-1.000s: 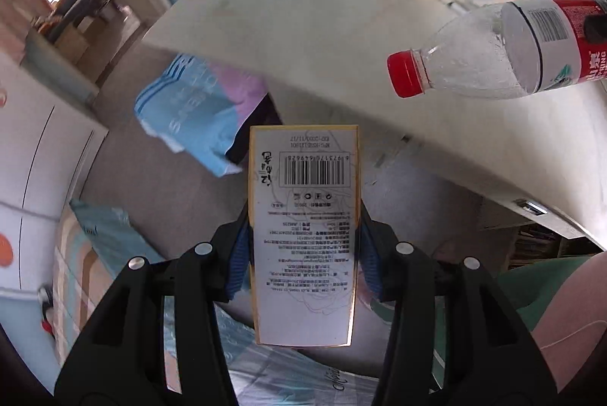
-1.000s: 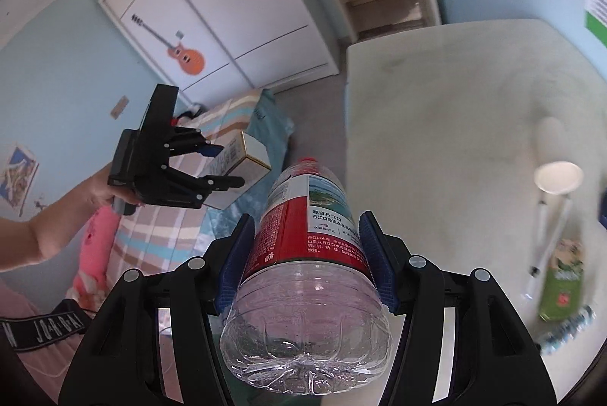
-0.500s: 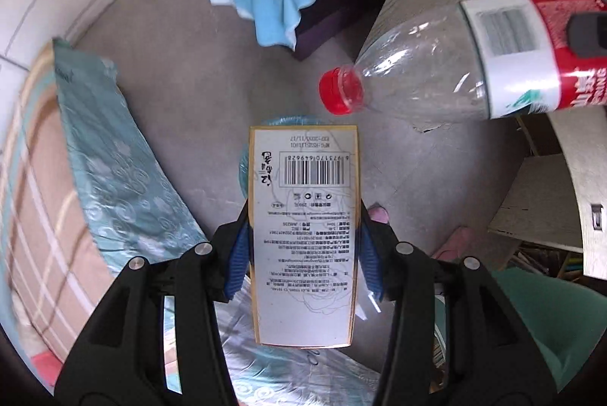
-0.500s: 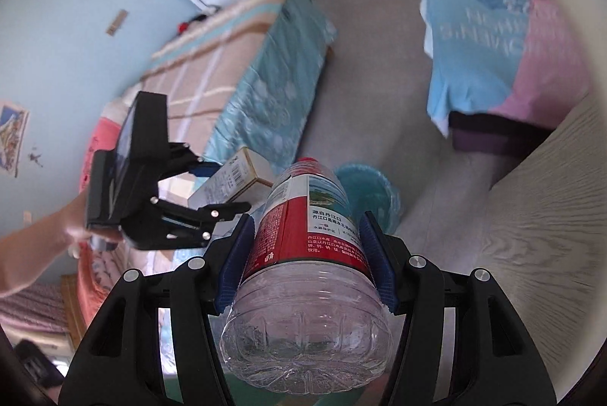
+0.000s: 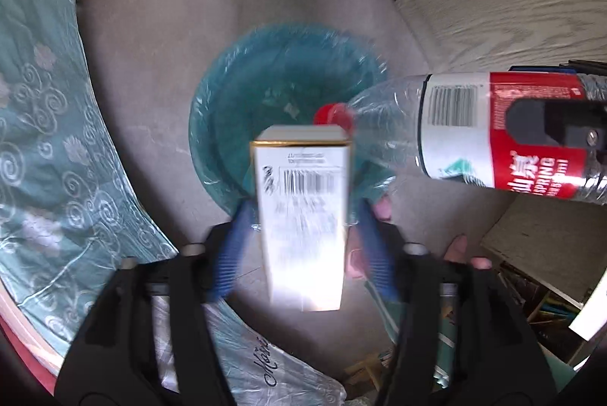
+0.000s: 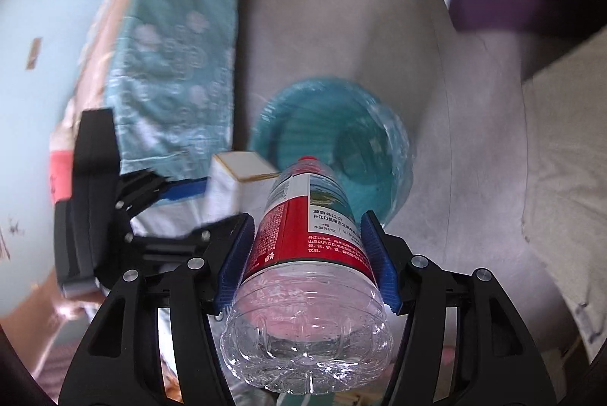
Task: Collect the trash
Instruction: 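Open left tool over the wastebasket while right tool releases the bottle, then grasp the green tin with left tool while right tool grasps the bottle stack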
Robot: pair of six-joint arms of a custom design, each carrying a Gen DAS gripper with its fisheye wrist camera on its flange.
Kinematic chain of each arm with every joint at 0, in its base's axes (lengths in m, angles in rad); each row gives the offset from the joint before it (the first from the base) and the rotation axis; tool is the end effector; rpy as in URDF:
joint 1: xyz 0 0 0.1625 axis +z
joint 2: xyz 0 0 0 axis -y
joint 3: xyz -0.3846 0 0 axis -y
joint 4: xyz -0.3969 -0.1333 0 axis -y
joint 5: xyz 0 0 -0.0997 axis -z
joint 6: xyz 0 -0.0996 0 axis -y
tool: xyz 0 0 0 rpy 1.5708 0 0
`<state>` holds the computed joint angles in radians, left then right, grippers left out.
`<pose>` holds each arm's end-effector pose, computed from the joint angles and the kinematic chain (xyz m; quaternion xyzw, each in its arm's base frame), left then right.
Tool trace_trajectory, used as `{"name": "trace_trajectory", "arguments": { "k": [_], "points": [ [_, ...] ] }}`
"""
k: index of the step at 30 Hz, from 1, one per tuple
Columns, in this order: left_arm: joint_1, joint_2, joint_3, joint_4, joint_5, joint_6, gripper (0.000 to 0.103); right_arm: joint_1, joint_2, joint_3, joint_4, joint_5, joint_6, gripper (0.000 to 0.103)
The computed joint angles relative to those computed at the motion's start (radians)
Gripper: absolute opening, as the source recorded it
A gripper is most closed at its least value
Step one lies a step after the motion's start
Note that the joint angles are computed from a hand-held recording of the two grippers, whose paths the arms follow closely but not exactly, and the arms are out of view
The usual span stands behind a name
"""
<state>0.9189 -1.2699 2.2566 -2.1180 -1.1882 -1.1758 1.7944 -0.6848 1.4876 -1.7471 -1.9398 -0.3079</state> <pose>-0.0973 -0.4085 0.0727 -0.2081 0.9362 -0.0162 0.2828 0.2280 -0.5634 -0.0134 0.3002 -0.8875 -0.3100 0.1616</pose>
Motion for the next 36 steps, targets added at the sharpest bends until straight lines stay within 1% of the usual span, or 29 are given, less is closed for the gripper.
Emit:
{"name": "trace_trajectory", "arguments": {
  "k": [1, 3, 4, 7, 10, 11, 14, 15, 18, 21, 23, 24, 26, 28, 30, 33, 36],
  "points": [
    [0.01, 0.008, -0.003, -0.002, 0.002, -0.009, 0.082, -0.013, 0.014, -0.011, 0.018, 0.004, 0.037, 0.073],
    [0.024, 0.003, 0.009, -0.029, 0.001, -0.016, 0.084, -0.032, 0.021, -0.024, 0.036, 0.006, 0.089, 0.077],
    [0.026, -0.003, 0.008, -0.022, 0.002, -0.028, 0.084, -0.034, 0.013, -0.024, 0.035, 0.01, 0.095, 0.077],
    [0.0, -0.031, 0.014, 0.005, 0.012, -0.064, 0.084, -0.024, -0.006, -0.027, 0.029, 0.015, 0.063, 0.078],
    [-0.028, -0.091, 0.037, 0.035, 0.017, -0.095, 0.084, -0.008, -0.03, -0.034, 0.046, 0.012, -0.001, 0.078],
    [-0.047, -0.114, 0.04, 0.058, 0.015, -0.112, 0.084, -0.004, -0.034, -0.036, 0.047, 0.013, -0.017, 0.078],
    [-0.134, -0.209, 0.052, 0.139, 0.014, -0.175, 0.084, 0.022, -0.091, -0.033, 0.079, 0.035, -0.062, 0.079],
    [-0.172, -0.237, 0.043, 0.183, 0.007, -0.202, 0.084, 0.034, -0.117, -0.033, 0.097, 0.05, -0.077, 0.079],
    [-0.267, -0.275, -0.012, 0.31, -0.013, -0.241, 0.084, 0.065, -0.201, -0.041, 0.154, 0.107, -0.115, 0.081],
    [-0.339, -0.254, -0.119, 0.413, -0.035, -0.235, 0.084, 0.095, -0.291, -0.083, 0.212, 0.194, -0.133, 0.083],
    [-0.367, -0.218, -0.211, 0.467, -0.034, -0.19, 0.084, 0.111, -0.342, -0.129, 0.241, 0.239, -0.14, 0.085],
    [-0.378, -0.189, -0.265, 0.484, -0.022, -0.156, 0.084, 0.117, -0.368, -0.153, 0.245, 0.253, -0.144, 0.086],
    [-0.387, -0.124, -0.377, 0.523, 0.011, -0.081, 0.084, 0.126, -0.418, -0.206, 0.238, 0.261, -0.152, 0.087],
    [-0.387, -0.041, -0.508, 0.549, 0.046, 0.016, 0.085, 0.123, -0.458, -0.258, 0.23, 0.252, -0.148, 0.087],
    [-0.381, 0.049, -0.628, 0.536, 0.076, 0.128, 0.088, 0.109, -0.497, -0.301, 0.211, 0.218, -0.141, 0.087],
    [-0.373, 0.205, -0.827, 0.502, 0.125, 0.339, 0.089, 0.075, -0.561, -0.349, 0.171, 0.155, -0.131, 0.088],
    [-0.366, 0.376, -1.044, 0.476, 0.142, 0.517, 0.09, 0.024, -0.617, -0.409, 0.138, 0.084, -0.139, 0.088]
  ]
}}
